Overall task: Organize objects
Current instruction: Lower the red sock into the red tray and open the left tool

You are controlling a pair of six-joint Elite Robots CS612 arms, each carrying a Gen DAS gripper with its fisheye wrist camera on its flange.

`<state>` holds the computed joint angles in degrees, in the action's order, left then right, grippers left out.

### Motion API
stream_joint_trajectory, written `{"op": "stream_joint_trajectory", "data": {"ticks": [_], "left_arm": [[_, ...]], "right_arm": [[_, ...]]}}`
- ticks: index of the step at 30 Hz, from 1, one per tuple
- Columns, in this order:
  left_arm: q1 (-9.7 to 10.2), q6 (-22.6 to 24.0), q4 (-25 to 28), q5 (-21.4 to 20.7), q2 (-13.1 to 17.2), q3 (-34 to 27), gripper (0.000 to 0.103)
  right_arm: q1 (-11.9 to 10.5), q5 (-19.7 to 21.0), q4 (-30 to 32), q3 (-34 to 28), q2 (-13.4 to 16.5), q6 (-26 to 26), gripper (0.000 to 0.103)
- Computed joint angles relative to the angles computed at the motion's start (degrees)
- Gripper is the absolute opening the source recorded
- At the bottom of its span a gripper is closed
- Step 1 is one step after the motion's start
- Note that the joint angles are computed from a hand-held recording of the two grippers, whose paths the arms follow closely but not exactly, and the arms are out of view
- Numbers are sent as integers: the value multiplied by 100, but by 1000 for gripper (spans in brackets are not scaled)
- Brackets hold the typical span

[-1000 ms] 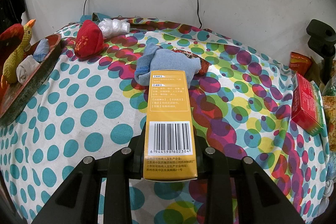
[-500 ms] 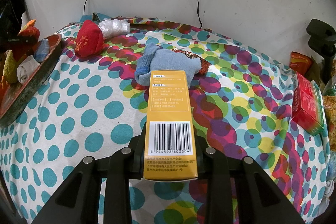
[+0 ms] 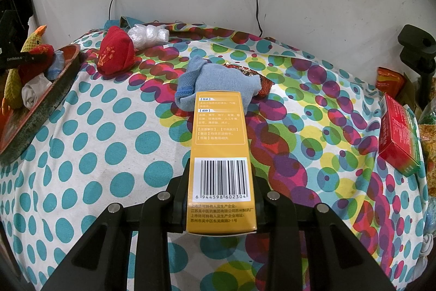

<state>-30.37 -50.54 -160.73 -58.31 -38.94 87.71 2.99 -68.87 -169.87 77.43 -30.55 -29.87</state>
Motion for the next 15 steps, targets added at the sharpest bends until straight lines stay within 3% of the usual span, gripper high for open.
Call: {"op": "stream_joint_trajectory", "data": {"ticks": [4,15], "left_arm": [[-17,55,-130,-91,-80,100,58],[-310,297,-387,340,-266,254,60]], "right_arm": [[-2,3,4,-2,0,-6,30],[3,3,-14,18,-7,-3,30]]}}
